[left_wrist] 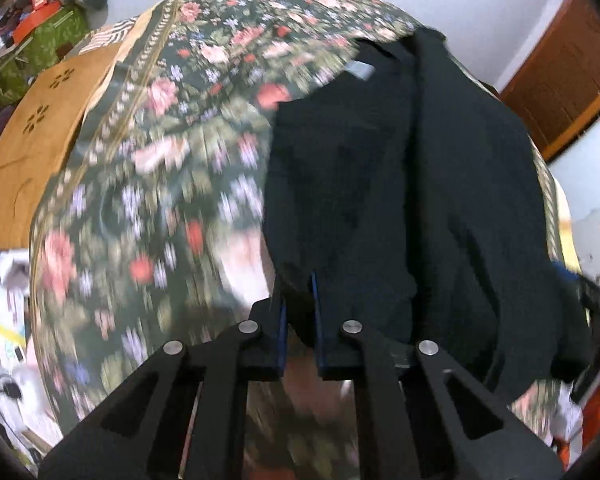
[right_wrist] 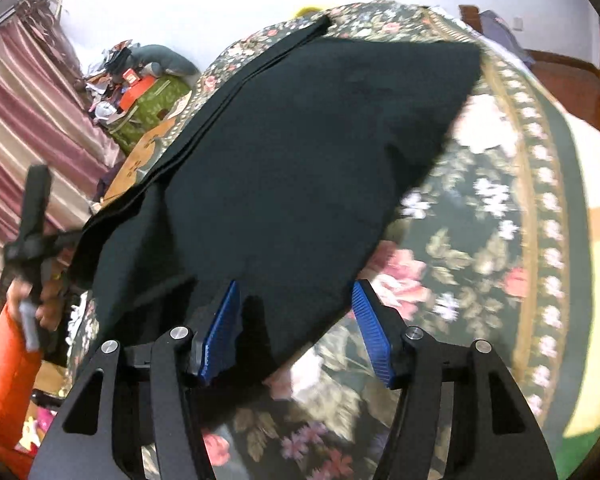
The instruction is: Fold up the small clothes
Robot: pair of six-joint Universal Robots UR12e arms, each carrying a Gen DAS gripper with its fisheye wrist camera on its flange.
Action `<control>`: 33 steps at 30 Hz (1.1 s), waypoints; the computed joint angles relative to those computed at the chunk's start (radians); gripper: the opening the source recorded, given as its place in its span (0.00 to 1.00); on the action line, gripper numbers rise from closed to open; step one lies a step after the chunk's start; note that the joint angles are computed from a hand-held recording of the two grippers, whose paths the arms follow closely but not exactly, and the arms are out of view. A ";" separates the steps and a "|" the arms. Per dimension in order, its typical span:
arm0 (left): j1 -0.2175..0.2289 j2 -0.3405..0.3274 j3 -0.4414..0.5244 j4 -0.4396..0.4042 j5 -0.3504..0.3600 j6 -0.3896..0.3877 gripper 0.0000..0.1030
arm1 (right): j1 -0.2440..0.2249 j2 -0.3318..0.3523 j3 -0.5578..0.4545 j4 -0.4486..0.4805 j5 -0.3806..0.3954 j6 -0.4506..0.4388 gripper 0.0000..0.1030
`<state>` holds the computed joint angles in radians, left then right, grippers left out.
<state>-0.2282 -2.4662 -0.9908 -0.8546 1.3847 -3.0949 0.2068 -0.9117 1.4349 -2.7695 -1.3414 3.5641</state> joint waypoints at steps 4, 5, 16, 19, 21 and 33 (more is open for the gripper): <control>-0.007 0.070 -0.109 0.036 -0.043 0.013 0.10 | -0.005 -0.032 0.043 -0.014 -0.042 0.005 0.54; -0.011 0.085 -0.131 0.039 -0.056 0.021 0.10 | -0.006 -0.043 0.056 -0.016 -0.062 -0.002 0.54; -0.080 0.157 -0.244 0.198 0.114 0.090 0.21 | -0.004 -0.085 0.109 -0.022 -0.132 -0.071 0.54; -0.082 0.167 -0.253 0.240 0.172 0.068 0.35 | -0.001 -0.084 0.111 -0.021 -0.124 -0.082 0.54; -0.081 0.178 -0.264 0.268 0.172 0.068 0.47 | 0.002 -0.079 0.105 -0.016 -0.128 -0.090 0.54; -0.127 0.141 -0.197 0.185 0.048 0.111 0.66 | 0.006 -0.074 0.108 -0.023 -0.097 -0.082 0.54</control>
